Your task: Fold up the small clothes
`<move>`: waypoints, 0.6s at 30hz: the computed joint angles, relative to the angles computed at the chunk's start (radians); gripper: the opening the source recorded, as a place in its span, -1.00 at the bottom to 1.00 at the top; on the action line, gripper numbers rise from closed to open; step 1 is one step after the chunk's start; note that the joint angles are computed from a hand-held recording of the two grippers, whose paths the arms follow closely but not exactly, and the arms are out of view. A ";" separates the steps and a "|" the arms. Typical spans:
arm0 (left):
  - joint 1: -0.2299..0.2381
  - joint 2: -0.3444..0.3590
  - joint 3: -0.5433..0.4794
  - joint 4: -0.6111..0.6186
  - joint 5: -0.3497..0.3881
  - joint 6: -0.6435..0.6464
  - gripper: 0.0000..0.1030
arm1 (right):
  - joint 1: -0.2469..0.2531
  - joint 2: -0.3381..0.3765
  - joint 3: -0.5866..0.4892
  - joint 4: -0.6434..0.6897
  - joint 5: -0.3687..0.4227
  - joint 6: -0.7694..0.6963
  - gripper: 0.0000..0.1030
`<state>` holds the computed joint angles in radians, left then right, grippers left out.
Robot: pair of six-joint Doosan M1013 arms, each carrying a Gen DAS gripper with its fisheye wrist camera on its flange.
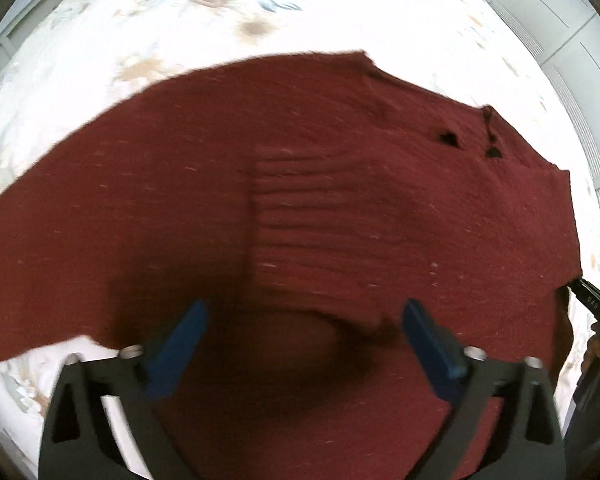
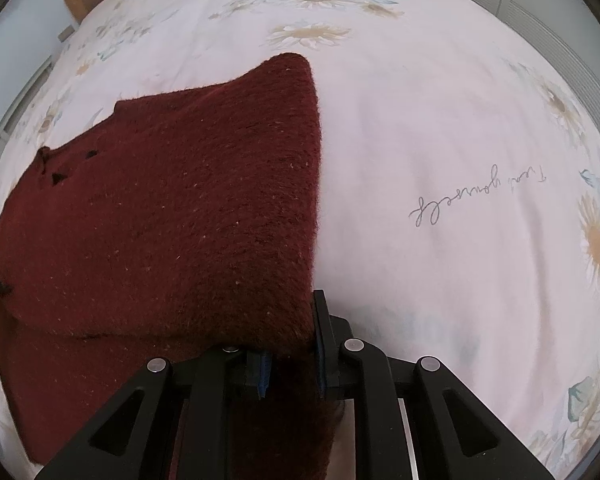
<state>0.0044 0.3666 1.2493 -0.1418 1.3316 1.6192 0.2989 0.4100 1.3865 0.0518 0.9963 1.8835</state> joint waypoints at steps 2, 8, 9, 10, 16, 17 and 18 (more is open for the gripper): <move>-0.002 -0.009 -0.001 0.026 0.000 -0.005 0.98 | 0.001 0.000 -0.001 -0.001 0.006 -0.003 -0.65; 0.018 0.031 -0.046 0.013 0.007 0.006 0.98 | 0.004 0.003 -0.009 -0.007 0.023 0.001 -0.63; 0.012 0.049 -0.062 0.019 0.029 0.004 0.98 | 0.004 0.004 -0.011 -0.008 0.025 0.001 -0.63; 0.014 0.060 -0.061 0.021 0.031 0.013 0.98 | 0.004 0.004 -0.012 -0.010 0.027 0.001 -0.63; -0.021 0.101 -0.058 0.055 0.070 0.043 0.95 | 0.007 0.016 -0.027 -0.013 0.041 0.002 -0.61; -0.025 0.097 -0.050 0.063 0.060 0.047 0.87 | 0.008 0.017 -0.028 -0.016 0.041 0.003 -0.61; -0.027 0.094 -0.043 0.061 0.050 0.057 0.80 | 0.009 0.018 -0.030 -0.019 0.042 0.005 -0.61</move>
